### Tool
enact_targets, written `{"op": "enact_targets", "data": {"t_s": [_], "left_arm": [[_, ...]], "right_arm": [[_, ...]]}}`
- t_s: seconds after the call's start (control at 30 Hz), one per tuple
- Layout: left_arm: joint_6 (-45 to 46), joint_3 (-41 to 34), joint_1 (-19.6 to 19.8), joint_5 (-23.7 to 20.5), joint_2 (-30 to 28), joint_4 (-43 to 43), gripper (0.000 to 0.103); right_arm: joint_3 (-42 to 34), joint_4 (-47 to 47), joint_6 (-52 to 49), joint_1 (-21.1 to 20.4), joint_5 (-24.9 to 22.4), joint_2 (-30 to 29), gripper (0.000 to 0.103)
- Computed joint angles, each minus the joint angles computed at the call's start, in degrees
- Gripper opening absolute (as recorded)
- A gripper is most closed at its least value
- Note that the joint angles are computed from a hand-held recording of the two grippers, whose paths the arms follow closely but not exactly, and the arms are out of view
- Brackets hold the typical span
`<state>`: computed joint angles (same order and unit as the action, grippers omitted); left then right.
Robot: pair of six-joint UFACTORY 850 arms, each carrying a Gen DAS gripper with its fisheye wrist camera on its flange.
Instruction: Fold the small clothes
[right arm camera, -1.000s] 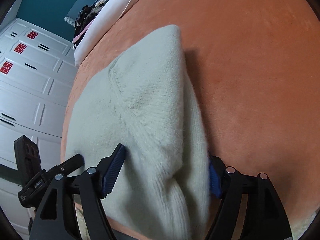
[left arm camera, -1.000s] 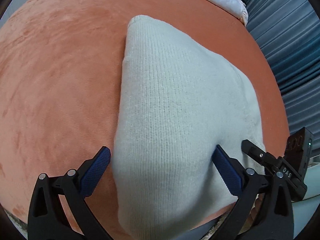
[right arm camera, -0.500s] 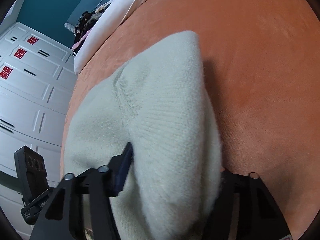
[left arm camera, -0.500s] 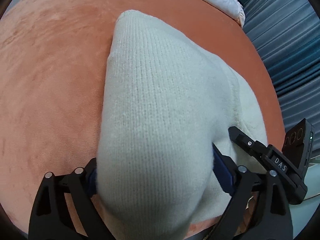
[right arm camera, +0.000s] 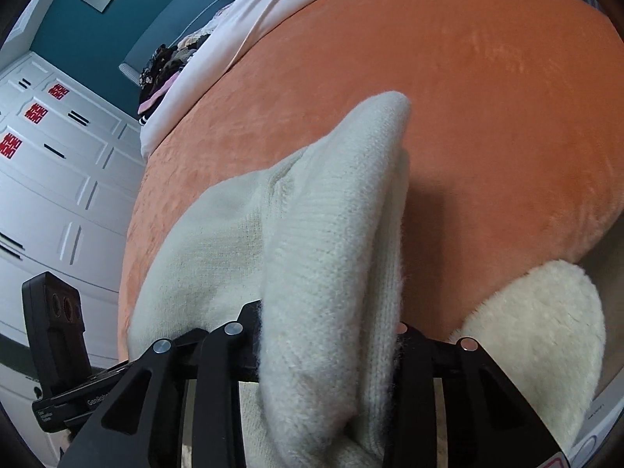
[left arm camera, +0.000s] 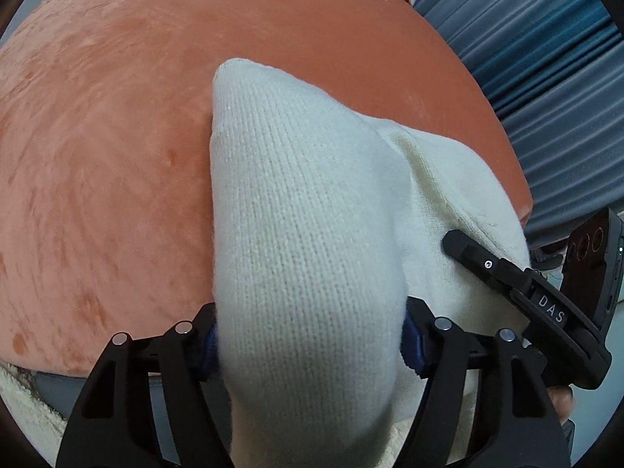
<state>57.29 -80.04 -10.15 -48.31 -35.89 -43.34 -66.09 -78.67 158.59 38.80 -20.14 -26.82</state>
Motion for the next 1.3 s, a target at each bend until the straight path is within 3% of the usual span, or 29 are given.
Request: {"op": "enact_targets", "data": {"t_s": [0.07, 0.17, 0.3, 0.4, 0.5, 0.63, 0.73, 0.8, 0.87, 0.93, 1.1, 1.17, 1.3], "left_arm": [[3.1, 0.6, 0.5, -1.1, 1.4, -2.6, 0.066], [9.3, 1.0, 1.7, -2.5, 4.9, -8.6, 0.066], [18.6, -0.3, 4.5, -4.6, 8.8, -18.0, 0.066], [22.6, -3.6, 7.6, -6.7, 9.8, -23.9, 0.067], [24.8, -8.2, 10.3, -7.4, 8.2, -26.8, 0.068], [22.2, -16.3, 11.4, -3.5, 1.7, -24.2, 0.072], [13.6, -25.5, 11.3, 0.3, -8.6, -16.2, 0.080], [7.9, -27.7, 11.0, 6.6, -13.6, -9.0, 0.080], [1.6, -27.7, 11.4, 11.2, -16.7, -1.6, 0.073], [1.4, -26.7, 13.2, 9.6, -17.6, -3.9, 0.074], [7.3, -19.7, 15.0, 9.6, -15.1, -12.3, 0.078], [10.1, -16.3, 14.3, 11.7, -13.4, -13.5, 0.079], [7.6, -14.1, 13.0, 14.8, -13.2, -8.9, 0.079]], "right_arm": [[-0.5, 5.1, -5.1, 2.7, -6.4, 1.4, 0.033], [-1.9, 5.4, -8.9, 5.0, -13.2, 3.5, 0.033], [-5.4, -0.9, -11.5, 7.0, -22.0, 5.4, 0.033], [-9.2, -8.9, -12.0, 6.8, -24.0, 5.4, 0.033], [-12.9, -17.9, -10.2, 4.0, -17.1, 4.6, 0.034], [-21.2, -21.7, -7.6, 0.3, -8.5, -2.6, 0.037], [-31.7, -7.0, -17.1, -2.8, -2.0, -13.6, 0.046], [-36.5, 5.0, -27.4, -4.5, 2.1, -21.1, 0.048], [-37.5, 16.1, -32.0, -4.8, 0.9, -25.4, 0.048], [-35.4, 19.2, -30.1, -3.8, -0.2, -25.0, 0.049], [-26.5, 5.4, -12.8, -2.2, 0.9, -20.2, 0.049], [-26.6, 8.5, -16.9, -2.0, 0.8, -20.6, 0.050], [-29.6, 26.7, -34.7, -3.4, 4.4, -24.1, 0.057]]}}
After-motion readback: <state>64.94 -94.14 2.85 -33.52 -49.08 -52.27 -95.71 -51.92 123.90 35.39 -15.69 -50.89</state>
